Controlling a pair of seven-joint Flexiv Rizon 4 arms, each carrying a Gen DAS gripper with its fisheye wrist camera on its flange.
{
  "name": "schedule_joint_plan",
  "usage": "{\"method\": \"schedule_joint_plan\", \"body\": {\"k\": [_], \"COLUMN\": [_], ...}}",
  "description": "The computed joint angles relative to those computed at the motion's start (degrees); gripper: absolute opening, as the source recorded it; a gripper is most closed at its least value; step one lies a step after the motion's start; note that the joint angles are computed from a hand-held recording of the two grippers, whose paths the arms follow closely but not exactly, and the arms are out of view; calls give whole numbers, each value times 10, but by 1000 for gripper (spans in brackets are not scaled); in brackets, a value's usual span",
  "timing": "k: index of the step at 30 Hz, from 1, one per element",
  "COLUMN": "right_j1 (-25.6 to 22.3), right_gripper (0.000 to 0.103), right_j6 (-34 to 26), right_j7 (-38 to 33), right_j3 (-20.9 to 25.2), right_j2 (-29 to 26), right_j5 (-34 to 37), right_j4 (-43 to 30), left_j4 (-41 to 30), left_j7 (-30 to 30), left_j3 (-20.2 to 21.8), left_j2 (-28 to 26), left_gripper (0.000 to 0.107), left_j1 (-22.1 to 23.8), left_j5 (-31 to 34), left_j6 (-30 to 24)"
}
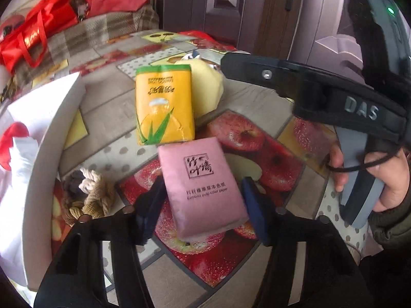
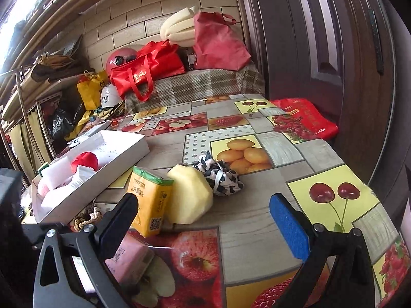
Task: Organize soft objects
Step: 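Grasp a pink tissue pack with the left tool while the right tool grasps the yellow Bamboo Love pack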
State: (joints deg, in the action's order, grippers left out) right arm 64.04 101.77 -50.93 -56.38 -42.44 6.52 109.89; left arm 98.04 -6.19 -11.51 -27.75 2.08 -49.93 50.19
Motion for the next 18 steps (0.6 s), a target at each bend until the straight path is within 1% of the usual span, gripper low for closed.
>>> {"method": "schedule_joint_plan", "body": {"k": [2,4,7,8,9,10,11,12,13,14,16,17,18], "right_j1": [-3,-13,-22,-17,-10,0,5,7,1,-12,-26,-34,-40], "right_gripper": [102,102,101,98,97,97,97,97,96,96,96,93,87], "right_j6": [-2,-5,-21,-37,-55,-87,-120,-160,-198,-237,-291,-318,-335], "right_j7": [-4,-11,-17,-14,-6,8,22,41,57,72,93,99,102], "right_j3": [7,26,45,37,26,9,-3,-11,-8,4,13,18,23], "right_j2": [2,9,7,-3,-13,-28,-41,-54,-60,-64,-74,-80,-81], "right_j5": [-5,-17,-40,-48,-58,-72,-85,-98,-109,-119,-140,-154,-165], "right_j4": [-5,-13,-34,-46,-56,-71,-87,-106,-126,-150,-184,-202,-212], "left_j4": [3,27,75,89,95,99,96,91,83,75,59,52,48], "left_j7": [7,52,169,218,253,287,308,315,306,285,236,217,211], "left_j3": [-4,-11,-22,-26,-24,-23,-19,-14,-7,1,18,26,30], "left_j2": [3,19,52,65,72,79,79,78,73,67,53,48,45], "left_gripper": [54,53,53,53,53,53,53,53,53,53,53,53,53], "left_j1": [7,18,21,22,21,18,13,12,11,11,12,9,7], "left_j5": [-17,-61,-185,-244,-290,-342,-379,-407,-420,-418,-400,-393,-389], "left_j6": [-3,10,67,80,86,97,107,105,102,94,73,68,66]}}
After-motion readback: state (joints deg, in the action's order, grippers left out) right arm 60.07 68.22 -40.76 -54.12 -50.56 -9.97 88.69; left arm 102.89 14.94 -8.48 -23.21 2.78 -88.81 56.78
